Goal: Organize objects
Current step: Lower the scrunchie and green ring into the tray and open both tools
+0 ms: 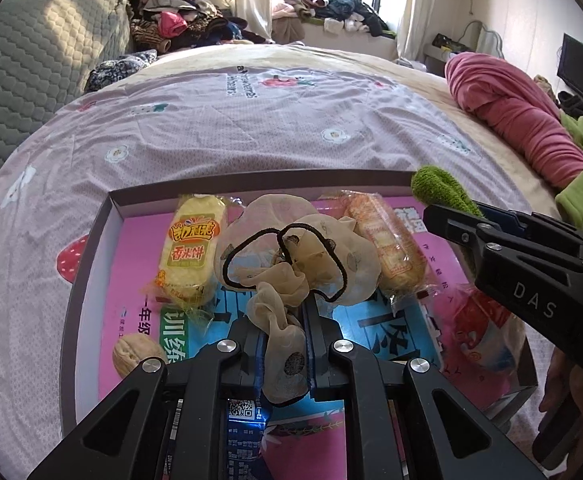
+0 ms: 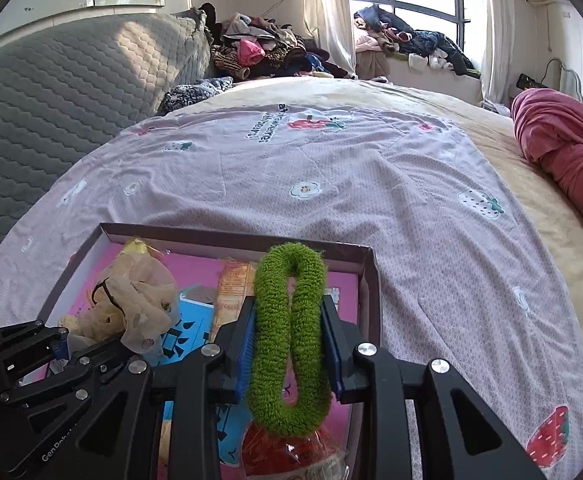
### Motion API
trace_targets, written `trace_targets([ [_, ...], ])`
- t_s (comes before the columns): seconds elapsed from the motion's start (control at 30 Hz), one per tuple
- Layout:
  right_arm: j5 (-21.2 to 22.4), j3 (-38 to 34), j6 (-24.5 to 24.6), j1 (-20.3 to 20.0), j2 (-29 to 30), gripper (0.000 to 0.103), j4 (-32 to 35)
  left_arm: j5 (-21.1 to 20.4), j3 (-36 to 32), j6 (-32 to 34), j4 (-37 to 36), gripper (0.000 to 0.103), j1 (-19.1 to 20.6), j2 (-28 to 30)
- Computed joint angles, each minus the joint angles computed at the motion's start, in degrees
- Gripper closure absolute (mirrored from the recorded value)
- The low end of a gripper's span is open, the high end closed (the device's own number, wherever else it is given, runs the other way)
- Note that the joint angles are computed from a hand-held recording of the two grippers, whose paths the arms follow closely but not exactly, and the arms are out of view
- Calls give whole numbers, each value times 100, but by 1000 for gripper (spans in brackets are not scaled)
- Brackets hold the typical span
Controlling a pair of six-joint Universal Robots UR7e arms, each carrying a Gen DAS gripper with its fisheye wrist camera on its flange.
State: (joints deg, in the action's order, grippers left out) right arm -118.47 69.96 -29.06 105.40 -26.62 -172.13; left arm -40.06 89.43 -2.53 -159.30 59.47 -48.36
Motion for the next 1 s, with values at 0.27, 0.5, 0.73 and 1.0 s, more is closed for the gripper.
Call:
trace_targets([
  [0.27,-162,-96,108,-24,74,70,292,-10,-70,-62,184,85,61,79],
  [0.5,-148,-108,237,-51,69,68,412,-1,-89,-43,217,76,77,103],
  [0.73,-72,-75,303,-68,32,63,384,43,-57,-33,173,65,63,96],
  [1.0,-73,-50,273,-46,34,53,244,99,-9,-18,72,46,28,75],
])
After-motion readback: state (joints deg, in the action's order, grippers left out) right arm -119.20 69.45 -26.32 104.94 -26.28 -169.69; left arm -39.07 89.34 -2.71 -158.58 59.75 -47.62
